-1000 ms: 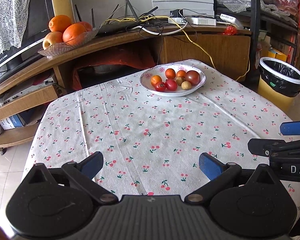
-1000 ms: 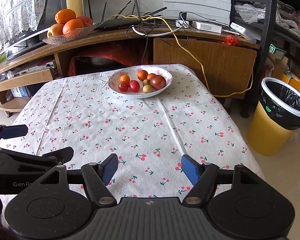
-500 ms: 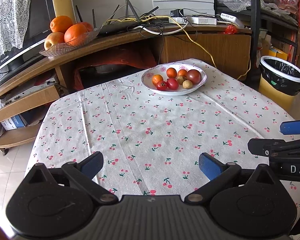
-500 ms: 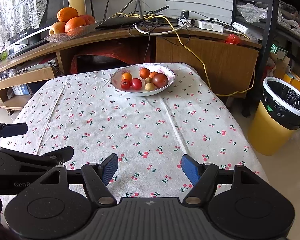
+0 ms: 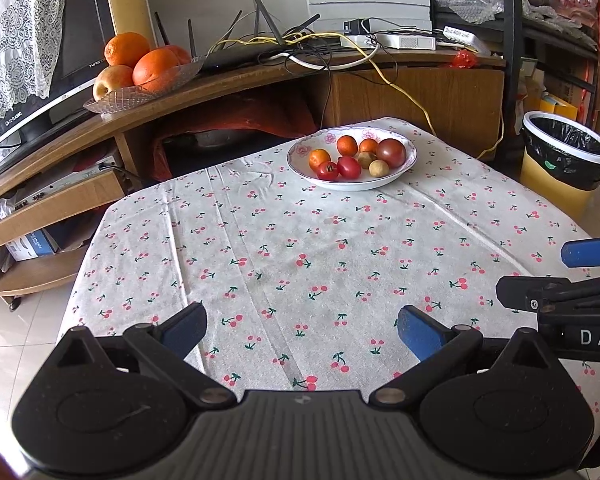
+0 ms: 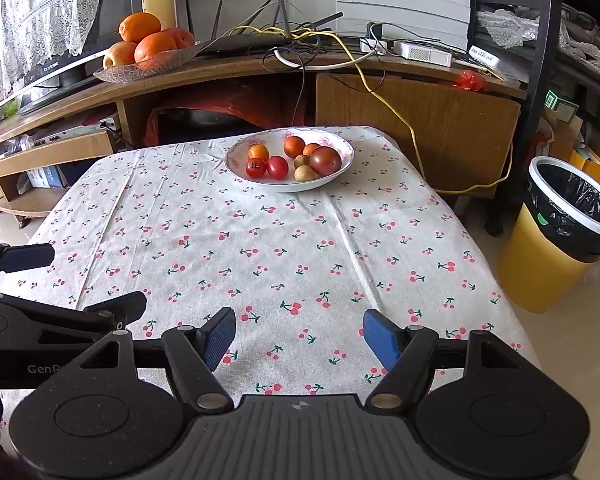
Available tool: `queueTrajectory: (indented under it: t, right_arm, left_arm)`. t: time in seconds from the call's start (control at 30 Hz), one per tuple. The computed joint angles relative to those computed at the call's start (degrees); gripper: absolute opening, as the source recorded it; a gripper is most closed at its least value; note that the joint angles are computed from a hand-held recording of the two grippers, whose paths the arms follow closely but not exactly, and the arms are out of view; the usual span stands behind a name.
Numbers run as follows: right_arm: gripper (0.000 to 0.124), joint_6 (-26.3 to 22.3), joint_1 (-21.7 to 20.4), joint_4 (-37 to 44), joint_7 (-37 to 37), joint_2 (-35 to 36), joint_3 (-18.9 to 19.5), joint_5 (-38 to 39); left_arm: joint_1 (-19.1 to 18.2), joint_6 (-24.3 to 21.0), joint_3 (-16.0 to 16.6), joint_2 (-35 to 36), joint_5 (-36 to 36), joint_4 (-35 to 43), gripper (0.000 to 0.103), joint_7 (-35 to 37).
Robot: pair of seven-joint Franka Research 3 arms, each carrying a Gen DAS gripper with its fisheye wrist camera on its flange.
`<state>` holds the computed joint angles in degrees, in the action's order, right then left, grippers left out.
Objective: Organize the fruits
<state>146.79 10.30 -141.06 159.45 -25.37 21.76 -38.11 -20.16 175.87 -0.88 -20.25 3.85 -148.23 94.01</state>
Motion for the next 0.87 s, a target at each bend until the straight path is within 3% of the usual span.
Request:
queueTrajectory:
  t: [0.87]
  right_arm:
    - [0.066,-0.5,0.5,0.2,-0.2,0.1,0.0,-0.1]
  left_arm:
    - [2.6,0.9,-1.9,-1.1,3.3,-1.1,0.103,-2.6]
